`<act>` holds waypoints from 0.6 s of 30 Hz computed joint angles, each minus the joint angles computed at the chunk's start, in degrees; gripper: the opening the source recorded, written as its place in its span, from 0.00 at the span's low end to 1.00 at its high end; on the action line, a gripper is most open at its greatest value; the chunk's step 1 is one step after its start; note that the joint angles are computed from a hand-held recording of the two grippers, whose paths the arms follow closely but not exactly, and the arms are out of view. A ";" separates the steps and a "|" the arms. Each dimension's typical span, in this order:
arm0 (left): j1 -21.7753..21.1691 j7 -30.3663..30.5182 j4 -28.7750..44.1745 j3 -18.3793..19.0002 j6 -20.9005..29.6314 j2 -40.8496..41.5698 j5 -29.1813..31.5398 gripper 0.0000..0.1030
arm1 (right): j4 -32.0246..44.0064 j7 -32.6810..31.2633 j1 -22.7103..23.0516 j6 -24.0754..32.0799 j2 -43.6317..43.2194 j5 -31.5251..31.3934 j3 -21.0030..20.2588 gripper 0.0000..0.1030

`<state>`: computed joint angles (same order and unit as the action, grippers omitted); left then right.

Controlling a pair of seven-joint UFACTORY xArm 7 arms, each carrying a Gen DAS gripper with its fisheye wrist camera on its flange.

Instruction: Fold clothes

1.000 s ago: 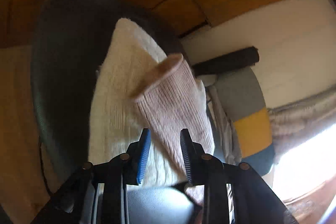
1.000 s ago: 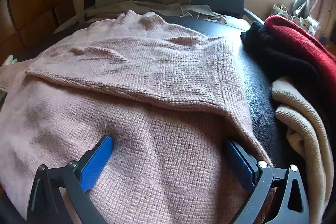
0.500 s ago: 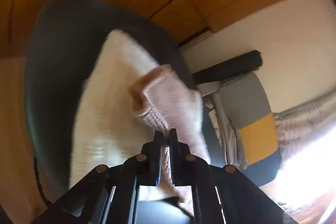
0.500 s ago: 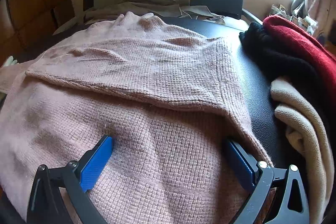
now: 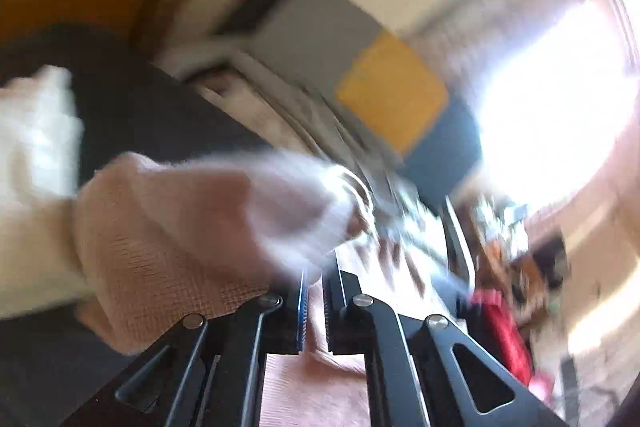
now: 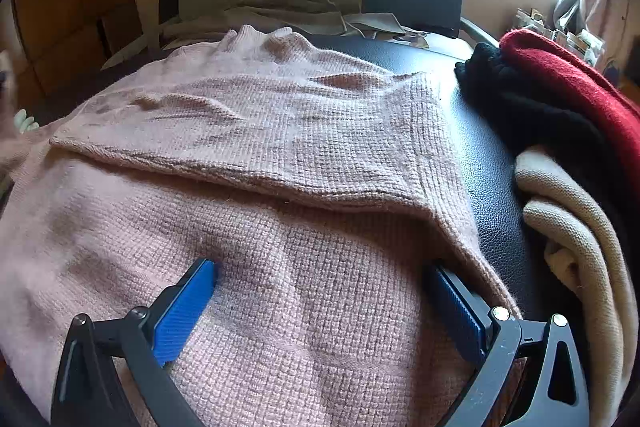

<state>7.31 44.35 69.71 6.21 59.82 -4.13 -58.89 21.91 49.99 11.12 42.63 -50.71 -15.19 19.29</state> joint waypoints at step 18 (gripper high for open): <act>-6.16 7.86 -15.29 2.25 2.45 -10.00 4.03 0.19 | 4.11 2.51 -0.69 3.30 1.86 2.80 -0.77 0.92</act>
<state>1.15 52.21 54.42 8.45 62.27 -14.14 -54.87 26.02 52.50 10.43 45.93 -48.85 -12.38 18.52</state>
